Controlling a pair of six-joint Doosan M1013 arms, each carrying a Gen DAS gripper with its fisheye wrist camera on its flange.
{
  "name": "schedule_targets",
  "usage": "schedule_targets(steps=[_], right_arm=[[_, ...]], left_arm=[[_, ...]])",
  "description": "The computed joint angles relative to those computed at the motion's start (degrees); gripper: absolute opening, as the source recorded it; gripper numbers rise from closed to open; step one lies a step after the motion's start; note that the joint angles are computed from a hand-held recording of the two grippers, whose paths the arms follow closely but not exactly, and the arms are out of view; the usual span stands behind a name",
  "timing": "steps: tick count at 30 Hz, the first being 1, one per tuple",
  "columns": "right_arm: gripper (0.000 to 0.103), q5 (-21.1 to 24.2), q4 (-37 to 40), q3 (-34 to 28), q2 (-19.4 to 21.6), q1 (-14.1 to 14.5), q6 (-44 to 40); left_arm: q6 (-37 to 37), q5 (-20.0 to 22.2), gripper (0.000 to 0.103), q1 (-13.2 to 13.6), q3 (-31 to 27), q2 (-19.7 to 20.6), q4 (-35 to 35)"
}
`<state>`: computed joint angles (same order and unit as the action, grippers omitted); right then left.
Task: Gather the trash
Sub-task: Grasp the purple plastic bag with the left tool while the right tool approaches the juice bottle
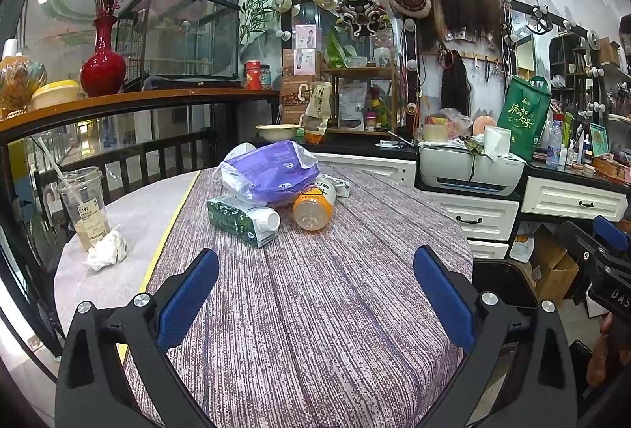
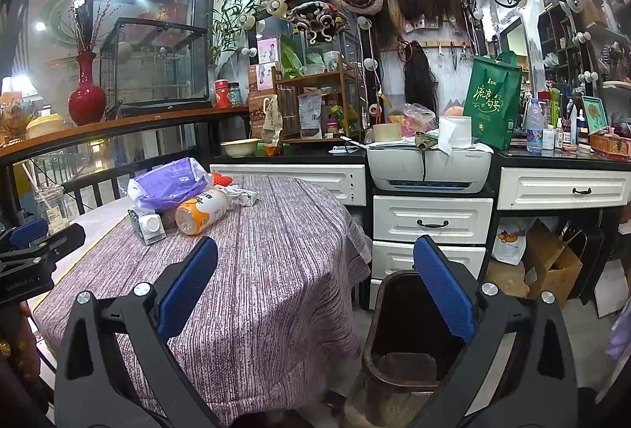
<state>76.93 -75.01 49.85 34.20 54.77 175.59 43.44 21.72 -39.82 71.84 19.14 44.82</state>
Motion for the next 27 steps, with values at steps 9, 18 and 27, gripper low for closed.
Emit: schedule_targets(steps=[9,18,27], right_arm=[[0.098,-3.6,11.8,-5.6,1.9,-2.7,-9.5],[0.098,-4.3,27.2,-22.7,9.9,-7.2,-25.5],[0.098,0.4,31.9,-40.3,18.8,-8.7,-36.4]], left_arm=[[19.7,11.7,0.098,2.4,-6.9,3.7,-23.3],[29.8,21.6,0.098,5.1,-16.5,8.3,-29.9],[36.9,33.4,0.097,9.9,-39.3,19.8,-44.9]])
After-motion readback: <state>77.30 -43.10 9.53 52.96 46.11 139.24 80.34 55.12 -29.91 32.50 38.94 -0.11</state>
